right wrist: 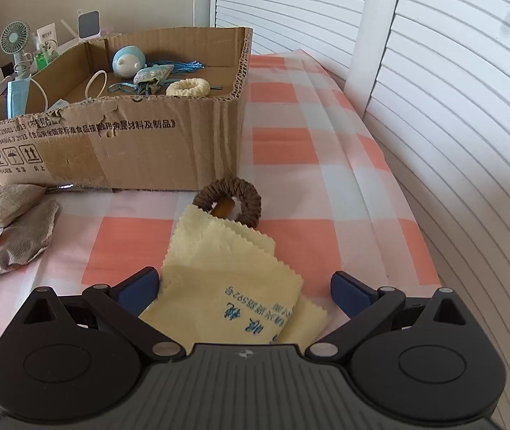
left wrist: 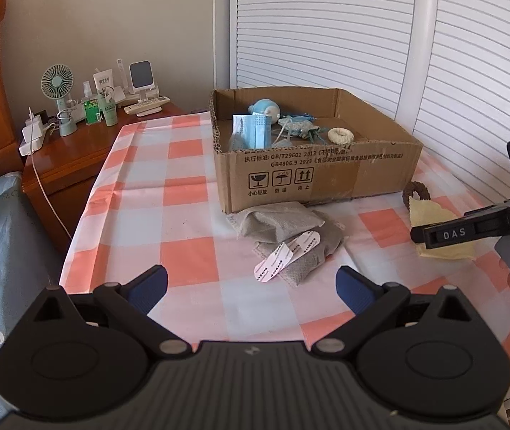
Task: Organize soft objects
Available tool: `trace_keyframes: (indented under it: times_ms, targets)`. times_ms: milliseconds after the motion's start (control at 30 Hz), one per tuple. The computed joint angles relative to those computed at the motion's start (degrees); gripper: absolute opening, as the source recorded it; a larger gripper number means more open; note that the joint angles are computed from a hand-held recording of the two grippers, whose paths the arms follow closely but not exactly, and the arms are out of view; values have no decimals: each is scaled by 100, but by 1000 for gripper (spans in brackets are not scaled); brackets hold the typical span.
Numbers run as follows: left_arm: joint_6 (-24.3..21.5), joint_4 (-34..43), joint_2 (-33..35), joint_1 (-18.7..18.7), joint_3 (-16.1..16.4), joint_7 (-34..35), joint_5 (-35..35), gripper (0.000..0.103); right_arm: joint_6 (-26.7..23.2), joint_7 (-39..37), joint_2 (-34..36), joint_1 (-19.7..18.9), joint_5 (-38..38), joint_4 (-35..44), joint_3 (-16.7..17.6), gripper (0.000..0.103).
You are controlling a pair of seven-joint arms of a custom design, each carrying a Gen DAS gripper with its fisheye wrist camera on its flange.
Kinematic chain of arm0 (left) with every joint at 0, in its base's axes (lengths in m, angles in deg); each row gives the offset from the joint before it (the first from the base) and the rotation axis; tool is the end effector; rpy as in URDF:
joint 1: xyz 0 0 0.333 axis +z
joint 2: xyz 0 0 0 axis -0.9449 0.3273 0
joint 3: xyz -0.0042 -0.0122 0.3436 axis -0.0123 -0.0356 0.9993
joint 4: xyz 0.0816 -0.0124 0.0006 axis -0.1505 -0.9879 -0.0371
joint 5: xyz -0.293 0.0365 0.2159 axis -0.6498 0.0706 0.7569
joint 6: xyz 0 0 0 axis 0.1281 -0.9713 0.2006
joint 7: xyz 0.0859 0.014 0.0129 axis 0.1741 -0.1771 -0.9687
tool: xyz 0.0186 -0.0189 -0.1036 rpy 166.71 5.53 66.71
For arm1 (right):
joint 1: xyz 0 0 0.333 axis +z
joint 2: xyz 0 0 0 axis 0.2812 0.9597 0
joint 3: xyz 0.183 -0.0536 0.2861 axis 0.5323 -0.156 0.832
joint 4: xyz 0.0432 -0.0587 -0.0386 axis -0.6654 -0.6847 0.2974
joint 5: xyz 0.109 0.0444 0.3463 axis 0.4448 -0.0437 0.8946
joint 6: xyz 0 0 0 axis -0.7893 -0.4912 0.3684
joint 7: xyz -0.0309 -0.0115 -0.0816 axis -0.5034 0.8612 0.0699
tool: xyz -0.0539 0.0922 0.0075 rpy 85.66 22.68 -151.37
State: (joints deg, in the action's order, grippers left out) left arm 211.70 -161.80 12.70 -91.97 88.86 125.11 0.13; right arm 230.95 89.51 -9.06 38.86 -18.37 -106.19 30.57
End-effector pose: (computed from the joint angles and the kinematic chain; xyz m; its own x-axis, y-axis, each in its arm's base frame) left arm 0.5778 -0.1595 0.4709 -0.1816 -0.9833 0.0083 -0.6463 0.1129 -0.7547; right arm 0.6409 0.2619 0.4417 -0.0055 -0.9985 0.0538 -0.7987 -0.0280 -0.6010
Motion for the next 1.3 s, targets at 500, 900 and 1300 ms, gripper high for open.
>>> trace_keyframes:
  times_ms: [500,900,1300]
  targets:
    - [-289,316,241,529,-739,959,-864,100,529,213,-282,20,-427,-553,41,103]
    - [-1192,2238,1455,728,-1089,1664,-1905,100,972,469,-297,168,-798,-709,-204,103]
    - [-1865,2705,1844,762,-894,1382,-1747,100,1307,572,-339,159,-1029,-869,-282,103]
